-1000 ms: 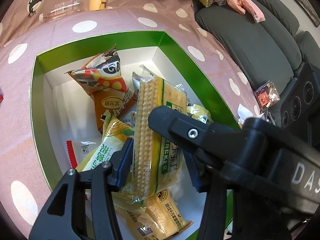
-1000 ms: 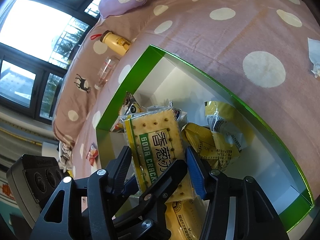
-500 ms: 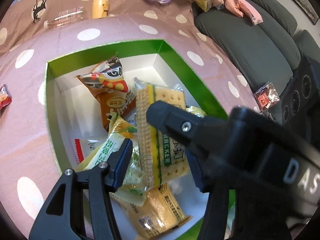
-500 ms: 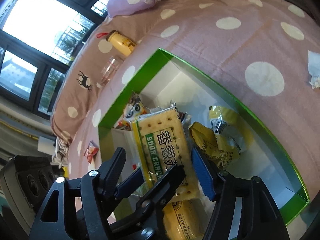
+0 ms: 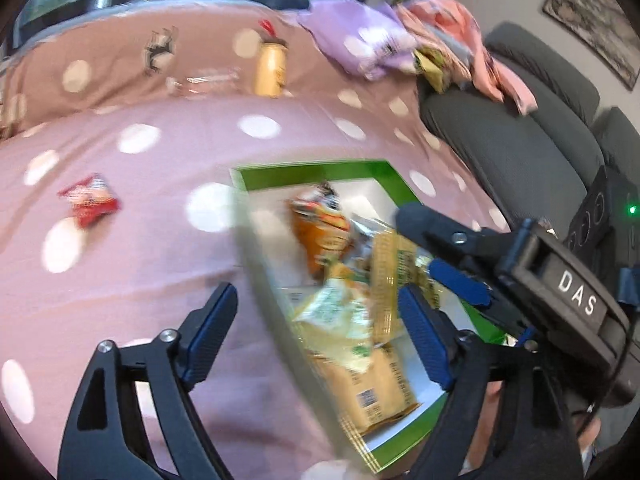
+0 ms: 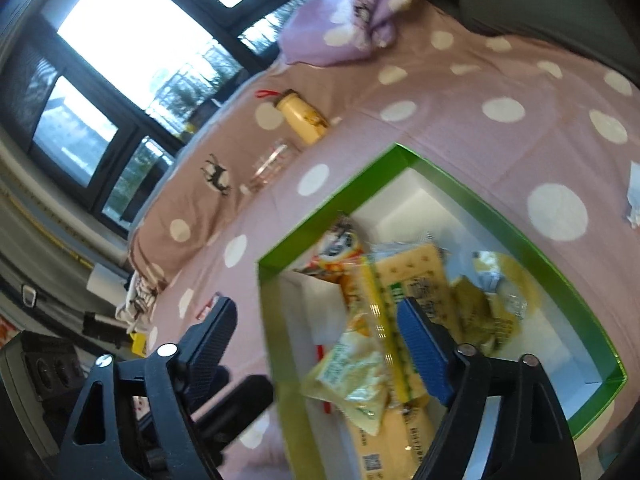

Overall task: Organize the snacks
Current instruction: 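Open the right gripper and withdraw it from the box, then grasp the small red snack packet with the right gripper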

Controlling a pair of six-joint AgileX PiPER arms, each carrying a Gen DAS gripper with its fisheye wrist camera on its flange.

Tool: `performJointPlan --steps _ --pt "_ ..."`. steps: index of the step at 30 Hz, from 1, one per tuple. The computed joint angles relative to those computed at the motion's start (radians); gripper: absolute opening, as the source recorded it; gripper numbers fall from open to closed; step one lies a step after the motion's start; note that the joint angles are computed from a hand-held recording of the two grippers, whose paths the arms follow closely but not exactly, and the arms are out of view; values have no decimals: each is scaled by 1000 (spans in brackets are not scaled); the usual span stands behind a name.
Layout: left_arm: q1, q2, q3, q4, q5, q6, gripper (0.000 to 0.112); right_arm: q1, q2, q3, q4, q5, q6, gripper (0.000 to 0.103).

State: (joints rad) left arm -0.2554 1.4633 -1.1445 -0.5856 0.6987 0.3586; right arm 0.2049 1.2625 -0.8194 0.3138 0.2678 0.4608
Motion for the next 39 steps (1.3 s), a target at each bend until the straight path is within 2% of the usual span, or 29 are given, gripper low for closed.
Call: performJointPlan --steps 6,9,12,13,16,17,19,23,26,29,32,35,39 --pt "196 -112 125 -49 -34 89 89 171 14 -41 -583 -17 558 90" --pt "308 -144 171 -56 -37 129 90 249 47 -81 -788 11 750 91" --pt "378 -172 222 49 -115 33 90 324 95 -134 -903 51 857 91" --pt "411 -176 245 44 -138 51 90 352 115 -153 -941 57 886 91" --pt "516 -151 270 -20 -142 168 90 420 174 -206 -1032 90 961 91" --pt "535 -144 273 -11 -156 157 90 438 193 -223 -1051 103 975 91" --pt "552 -126 257 51 -168 86 90 481 243 -271 -1061 149 969 91" --pt "652 -98 236 -78 -118 222 92 550 344 -367 -1065 238 921 91" --pt "694 -80 227 -90 -101 246 97 563 396 -418 -1021 253 866 91" --pt "716 -58 207 -82 -83 245 97 547 463 -497 -882 261 737 91" --pt "752 -29 185 -107 -47 270 99 516 555 -631 -687 317 535 91" --pt "765 4 159 -56 -34 224 100 473 677 -820 -501 418 337 91" --pt "779 33 131 -38 -20 180 100 434 873 -1133 -431 583 228 91"
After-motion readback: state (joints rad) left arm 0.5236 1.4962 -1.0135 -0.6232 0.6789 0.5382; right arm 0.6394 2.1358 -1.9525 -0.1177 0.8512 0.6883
